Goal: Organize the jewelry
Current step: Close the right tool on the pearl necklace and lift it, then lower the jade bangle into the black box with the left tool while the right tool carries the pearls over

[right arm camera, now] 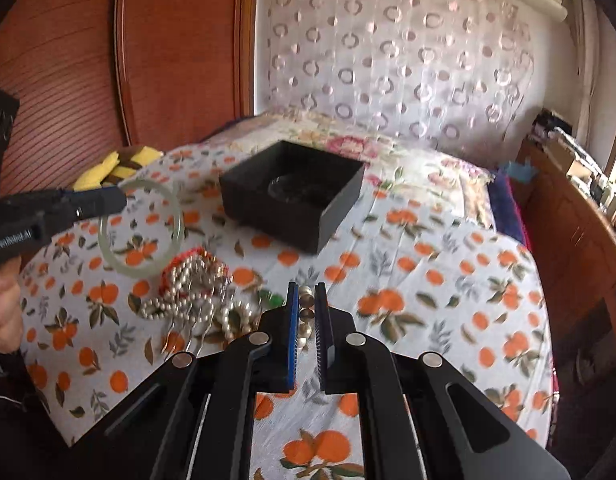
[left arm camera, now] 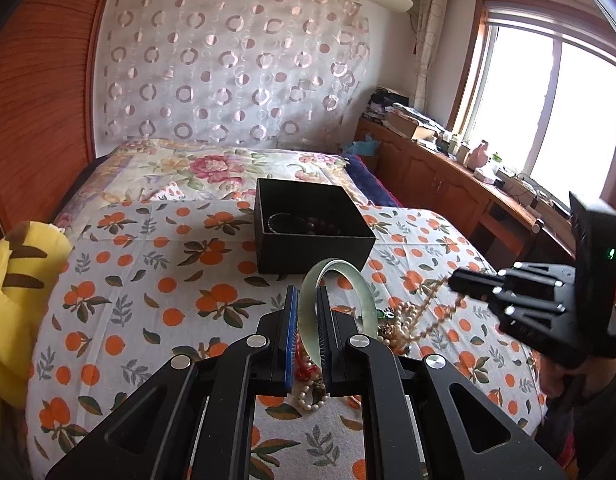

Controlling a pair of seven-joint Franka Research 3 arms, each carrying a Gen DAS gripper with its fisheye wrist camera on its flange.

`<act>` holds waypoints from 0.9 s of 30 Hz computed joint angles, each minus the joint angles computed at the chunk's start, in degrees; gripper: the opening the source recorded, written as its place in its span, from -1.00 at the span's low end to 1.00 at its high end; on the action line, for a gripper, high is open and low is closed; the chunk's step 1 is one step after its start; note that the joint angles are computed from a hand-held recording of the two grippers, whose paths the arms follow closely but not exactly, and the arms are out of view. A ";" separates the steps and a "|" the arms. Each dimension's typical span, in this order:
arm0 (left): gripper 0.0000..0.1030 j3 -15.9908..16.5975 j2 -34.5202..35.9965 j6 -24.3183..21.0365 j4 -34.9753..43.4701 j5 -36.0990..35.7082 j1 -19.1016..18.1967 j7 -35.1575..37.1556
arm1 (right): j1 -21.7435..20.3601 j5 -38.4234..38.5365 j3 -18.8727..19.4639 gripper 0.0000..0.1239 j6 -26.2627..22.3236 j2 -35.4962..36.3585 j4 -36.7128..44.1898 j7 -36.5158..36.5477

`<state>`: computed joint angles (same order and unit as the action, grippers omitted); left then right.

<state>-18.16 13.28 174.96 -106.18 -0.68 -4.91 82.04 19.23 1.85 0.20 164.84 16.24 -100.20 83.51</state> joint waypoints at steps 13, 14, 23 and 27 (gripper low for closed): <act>-0.84 1.62 0.85 0.35 2.94 3.81 -1.12 -2.10 | 0.37 -3.71 -2.18 -0.86 1.72 -0.13 5.02 2.45; -0.84 1.79 1.10 0.26 3.38 4.17 -1.28 -2.28 | 0.32 -3.89 -2.22 -0.86 1.67 -0.01 5.50 2.52; -0.84 2.06 2.18 -0.92 5.80 5.43 -1.57 -2.83 | -0.24 -4.10 -2.14 -0.86 1.13 1.72 10.23 2.14; -0.84 1.93 3.19 -1.62 7.54 5.46 -1.34 -2.68 | -1.07 -2.54 -1.30 -0.86 0.19 3.20 13.47 0.21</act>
<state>-16.23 16.48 173.34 -98.64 4.78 -6.25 79.36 18.17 -0.69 -1.10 165.03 19.43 -86.74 83.72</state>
